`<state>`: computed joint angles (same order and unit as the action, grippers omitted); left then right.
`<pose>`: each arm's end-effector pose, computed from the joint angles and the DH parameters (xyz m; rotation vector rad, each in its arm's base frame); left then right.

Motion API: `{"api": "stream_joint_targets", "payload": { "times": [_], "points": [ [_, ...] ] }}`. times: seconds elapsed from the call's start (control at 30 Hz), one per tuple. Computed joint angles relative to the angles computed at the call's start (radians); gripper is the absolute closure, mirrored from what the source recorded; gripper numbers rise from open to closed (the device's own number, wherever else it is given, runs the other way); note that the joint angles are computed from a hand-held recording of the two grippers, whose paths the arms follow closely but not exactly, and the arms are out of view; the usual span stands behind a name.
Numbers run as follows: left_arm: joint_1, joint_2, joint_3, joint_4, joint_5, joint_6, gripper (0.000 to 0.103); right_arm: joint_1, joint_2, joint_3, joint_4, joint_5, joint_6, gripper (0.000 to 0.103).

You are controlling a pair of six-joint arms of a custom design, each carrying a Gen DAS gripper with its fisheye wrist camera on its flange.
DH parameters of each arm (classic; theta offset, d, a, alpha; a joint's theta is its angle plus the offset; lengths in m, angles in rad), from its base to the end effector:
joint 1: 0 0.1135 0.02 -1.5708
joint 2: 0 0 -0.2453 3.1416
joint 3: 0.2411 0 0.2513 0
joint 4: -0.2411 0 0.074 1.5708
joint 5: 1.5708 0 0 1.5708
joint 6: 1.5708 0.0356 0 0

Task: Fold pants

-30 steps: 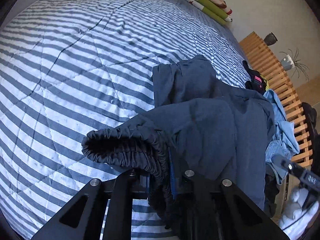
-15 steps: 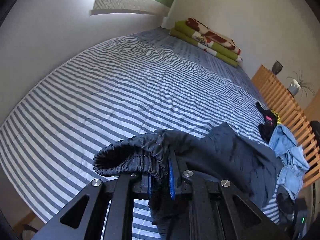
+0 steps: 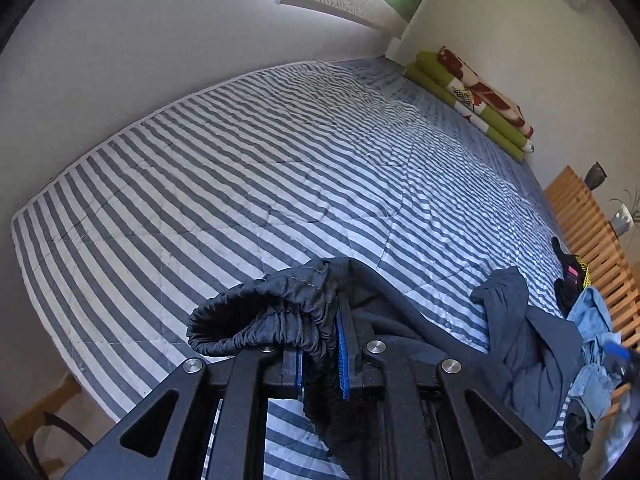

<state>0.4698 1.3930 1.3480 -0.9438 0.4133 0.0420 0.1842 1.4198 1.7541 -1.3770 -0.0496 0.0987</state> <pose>0.2577 0.1148 0.3148 -0.3716 2.4393 -0.3128 0.2446 0.0474 0.3981 -0.1295 2.6177 0.1642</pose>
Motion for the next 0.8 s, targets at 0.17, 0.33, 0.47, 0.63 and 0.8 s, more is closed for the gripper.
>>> {"api": "stream_joint_targets", "payload": {
  "times": [0.17,0.33,0.47,0.63,0.8],
  "points": [
    [-0.008,-0.015,0.014,-0.017,0.011,0.030,0.091,-0.058,0.474,0.292,0.009,0.050,0.008,0.015],
    [0.004,0.002,0.040,-0.046,0.016,0.058,0.091,-0.035,0.595,0.300,0.047,0.045,-0.042,0.015],
    [-0.017,0.025,0.049,-0.028,-0.001,0.046,0.091,-0.003,0.571,0.237,0.058,0.059,-0.063,0.056],
    [-0.039,0.056,0.116,-0.033,0.017,0.032,0.091,-0.081,0.413,0.145,0.074,0.075,-0.026,0.100],
    [0.010,0.079,0.275,-0.060,0.047,0.021,0.091,-0.346,0.159,0.130,0.061,0.139,-0.014,0.101]
  ]
}}
